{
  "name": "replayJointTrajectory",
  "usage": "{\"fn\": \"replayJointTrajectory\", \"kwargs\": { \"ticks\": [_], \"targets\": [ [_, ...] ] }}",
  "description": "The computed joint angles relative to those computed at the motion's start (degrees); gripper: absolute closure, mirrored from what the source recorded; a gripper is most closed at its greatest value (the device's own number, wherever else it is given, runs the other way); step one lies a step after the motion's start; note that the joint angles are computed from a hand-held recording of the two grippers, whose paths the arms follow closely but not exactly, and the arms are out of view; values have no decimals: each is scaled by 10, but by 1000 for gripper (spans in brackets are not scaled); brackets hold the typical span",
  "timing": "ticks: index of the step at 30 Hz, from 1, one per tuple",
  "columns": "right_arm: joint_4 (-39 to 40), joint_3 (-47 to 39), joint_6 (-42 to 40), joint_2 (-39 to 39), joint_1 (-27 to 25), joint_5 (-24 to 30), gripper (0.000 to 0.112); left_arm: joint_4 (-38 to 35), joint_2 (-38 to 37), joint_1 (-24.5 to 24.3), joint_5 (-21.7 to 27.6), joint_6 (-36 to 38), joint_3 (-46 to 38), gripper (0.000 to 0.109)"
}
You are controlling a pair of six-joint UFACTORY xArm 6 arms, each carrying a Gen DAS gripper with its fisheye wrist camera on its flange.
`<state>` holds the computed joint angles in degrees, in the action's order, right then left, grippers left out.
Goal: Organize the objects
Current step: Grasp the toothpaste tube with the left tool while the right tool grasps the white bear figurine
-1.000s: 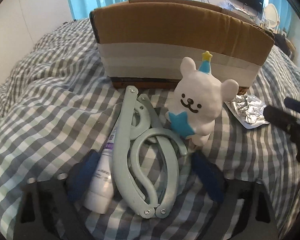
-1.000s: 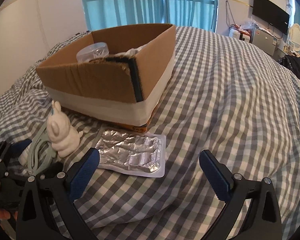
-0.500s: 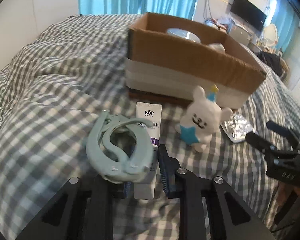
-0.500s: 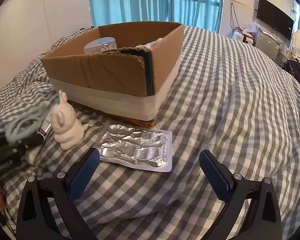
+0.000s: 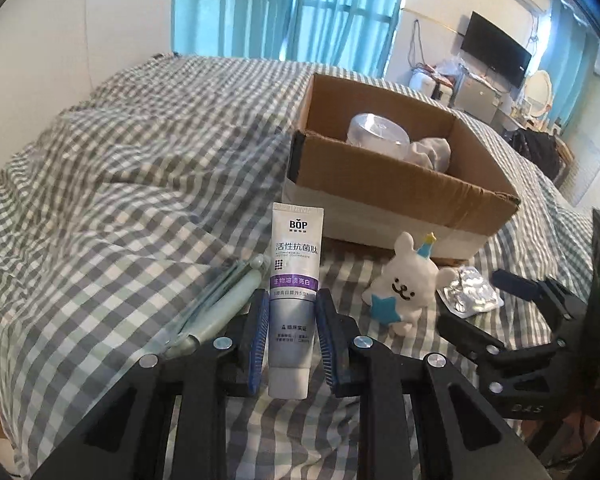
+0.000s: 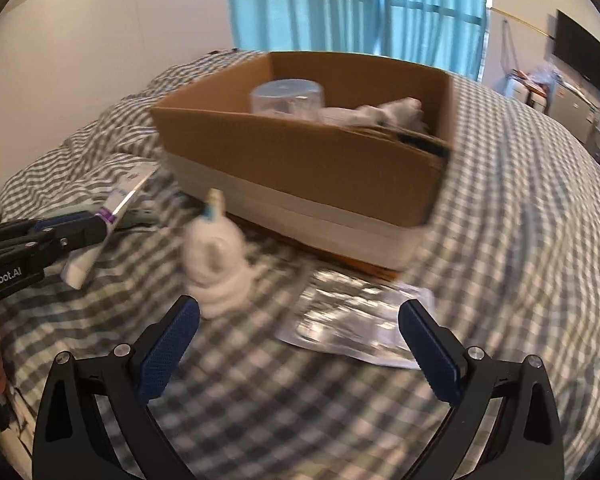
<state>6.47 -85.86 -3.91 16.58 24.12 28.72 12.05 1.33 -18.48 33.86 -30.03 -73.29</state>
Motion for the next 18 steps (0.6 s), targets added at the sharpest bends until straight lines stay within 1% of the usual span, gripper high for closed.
{"fn": "replayJointTrajectory", "kwargs": {
  "ticks": [2, 7, 9, 10, 11, 12, 13, 14, 18],
  "targets": [
    [10, -15, -11, 10, 6, 4, 12, 6, -4, 1, 2, -8, 4, 85],
    [8, -77, -23, 50, 14, 28, 12, -20, -15, 8, -14, 11, 21, 85],
    [14, -114, -35, 73, 17, 45, 17, -31, -16, 9, -15, 19, 24, 85],
    [22, -124, -43, 80, 19, 52, 25, -31, -15, 9, -14, 18, 25, 85],
    [30, -139, -52, 89, 20, 64, 35, -31, -16, 9, -13, 17, 26, 85],
    [32, -154, -56, 99, 21, 76, 43, -33, -16, 9, -14, 18, 28, 85],
    [32, -162, -58, 104, 22, 87, 63, -35, -17, 9, -14, 19, 30, 85],
    [41, -168, -68, 107, 22, 98, 71, -34, -18, 8, -14, 18, 30, 85],
    [50, -126, -86, 73, 19, 86, 73, -22, -19, -4, -9, 9, 29, 85]
  ]
}}
